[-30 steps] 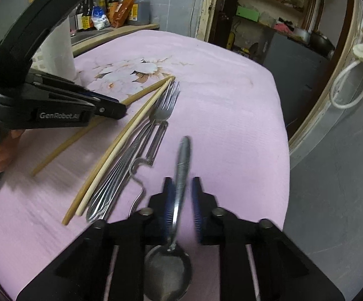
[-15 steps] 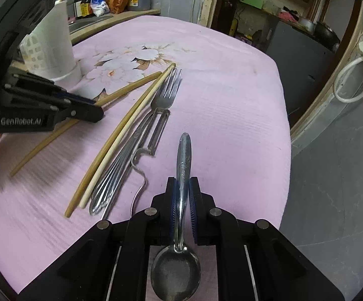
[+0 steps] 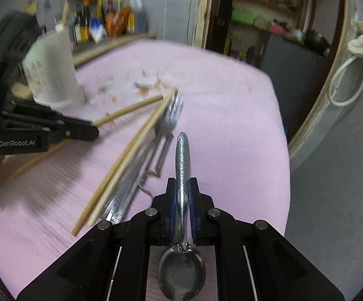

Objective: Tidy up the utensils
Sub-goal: 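Lift the spoon and chopstick and carry both over the white caddy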

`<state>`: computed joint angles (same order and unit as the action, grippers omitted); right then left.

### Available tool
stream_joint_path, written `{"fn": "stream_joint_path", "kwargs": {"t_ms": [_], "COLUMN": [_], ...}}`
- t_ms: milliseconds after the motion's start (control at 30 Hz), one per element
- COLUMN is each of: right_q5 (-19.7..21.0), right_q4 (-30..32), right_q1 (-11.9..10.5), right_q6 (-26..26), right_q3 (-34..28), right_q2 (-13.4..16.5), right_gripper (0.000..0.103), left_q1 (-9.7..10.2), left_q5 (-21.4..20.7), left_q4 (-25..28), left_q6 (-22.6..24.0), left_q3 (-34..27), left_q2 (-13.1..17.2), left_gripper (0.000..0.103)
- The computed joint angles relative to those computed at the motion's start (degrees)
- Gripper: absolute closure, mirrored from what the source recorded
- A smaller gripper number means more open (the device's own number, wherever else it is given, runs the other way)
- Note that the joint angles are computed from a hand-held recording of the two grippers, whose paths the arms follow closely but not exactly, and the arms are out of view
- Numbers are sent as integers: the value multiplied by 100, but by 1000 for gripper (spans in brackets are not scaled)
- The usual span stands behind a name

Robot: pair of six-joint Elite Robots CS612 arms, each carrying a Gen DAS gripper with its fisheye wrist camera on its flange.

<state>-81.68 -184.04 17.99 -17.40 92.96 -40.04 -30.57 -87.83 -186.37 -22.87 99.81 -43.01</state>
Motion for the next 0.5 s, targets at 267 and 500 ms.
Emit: {"fn": "stream_joint_path", "kwargs": {"t_ms": [267,500], "right_q5": [398,563], "right_q4": [-2210,-3444], "right_q1": [-35,73], "right_q6": [463,647], "right_q3": [425,365], "right_q2": [62,149], "right_gripper": [96,96], "left_q1": [-177,-456], "left_q5": [486,1643], "left_q4": [-2233,-3957], "left_q6": [73,479], "left_q3": [603,826], "left_q2": [-43,12], "left_gripper": [99,99]}}
